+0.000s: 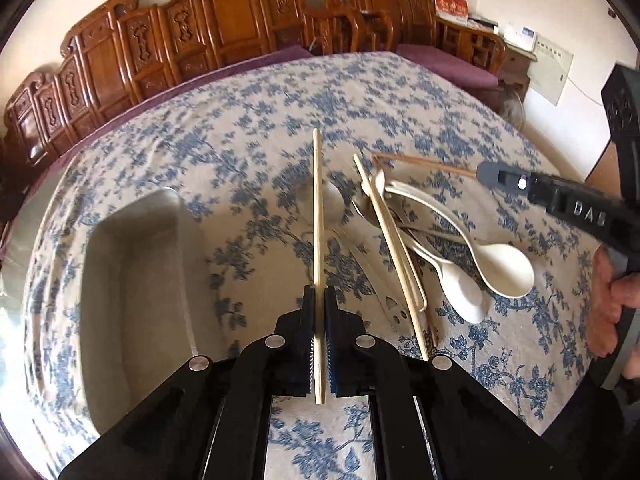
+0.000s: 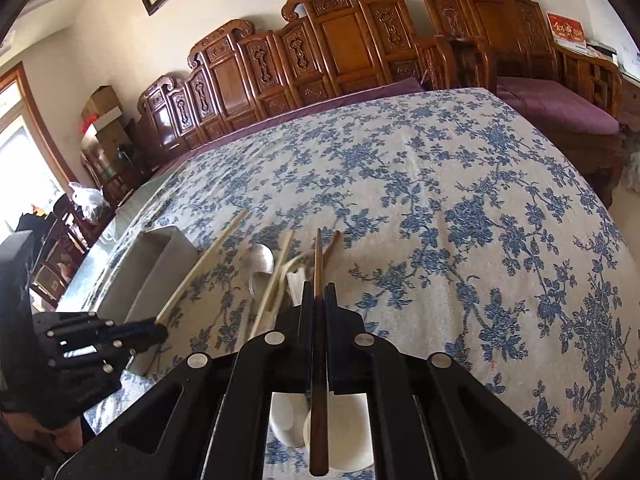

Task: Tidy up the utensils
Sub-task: 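Carry both chopsticks over the metal tray and open both grippers to drop them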

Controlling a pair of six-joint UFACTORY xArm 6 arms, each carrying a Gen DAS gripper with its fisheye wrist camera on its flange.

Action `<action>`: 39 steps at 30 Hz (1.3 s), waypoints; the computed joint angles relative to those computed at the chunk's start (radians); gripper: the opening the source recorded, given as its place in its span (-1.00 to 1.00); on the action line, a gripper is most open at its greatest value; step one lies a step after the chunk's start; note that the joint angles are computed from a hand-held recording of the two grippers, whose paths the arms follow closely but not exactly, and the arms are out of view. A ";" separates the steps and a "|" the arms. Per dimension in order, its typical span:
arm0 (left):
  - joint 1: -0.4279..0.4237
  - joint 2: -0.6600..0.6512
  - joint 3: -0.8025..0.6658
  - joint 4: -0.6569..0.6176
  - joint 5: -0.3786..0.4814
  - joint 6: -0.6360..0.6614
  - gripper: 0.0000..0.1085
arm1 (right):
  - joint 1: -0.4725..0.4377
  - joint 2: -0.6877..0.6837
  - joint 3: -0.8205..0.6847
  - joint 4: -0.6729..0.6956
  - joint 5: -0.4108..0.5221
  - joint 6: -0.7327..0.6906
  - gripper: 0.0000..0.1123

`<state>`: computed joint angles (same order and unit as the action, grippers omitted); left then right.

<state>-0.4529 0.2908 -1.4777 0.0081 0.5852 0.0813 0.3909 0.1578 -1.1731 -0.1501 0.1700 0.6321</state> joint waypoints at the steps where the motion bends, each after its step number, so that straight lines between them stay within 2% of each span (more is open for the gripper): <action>1: 0.005 -0.008 0.003 -0.003 0.001 0.005 -0.92 | 0.003 0.000 -0.002 -0.009 -0.001 0.006 -0.89; 7: 0.038 -0.068 0.056 -0.043 -0.010 0.040 -0.92 | 0.026 -0.004 -0.014 -0.089 -0.006 0.058 -0.89; 15: 0.111 -0.134 0.108 -0.082 0.006 0.097 -0.92 | 0.070 0.009 -0.043 -0.107 -0.003 0.063 -0.89; 23: 0.195 -0.098 0.064 -0.061 0.060 0.083 -0.92 | 0.107 0.029 -0.075 -0.116 0.002 0.057 -0.89; 28: 0.215 -0.068 0.043 -0.049 0.098 0.079 -0.92 | 0.115 0.030 -0.077 -0.110 0.004 0.053 -0.89; 33: 0.218 -0.059 0.063 -0.056 0.072 0.069 -0.92 | 0.113 0.020 -0.076 -0.167 0.021 0.107 -0.89; 39: 0.225 -0.055 0.075 -0.130 0.032 0.096 -0.92 | 0.132 0.035 -0.138 -0.232 0.115 0.140 -0.89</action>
<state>-0.2275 0.2359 -1.4022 -0.1224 0.6171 0.1769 0.5228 0.1926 -1.3109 -0.3817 0.2852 0.7721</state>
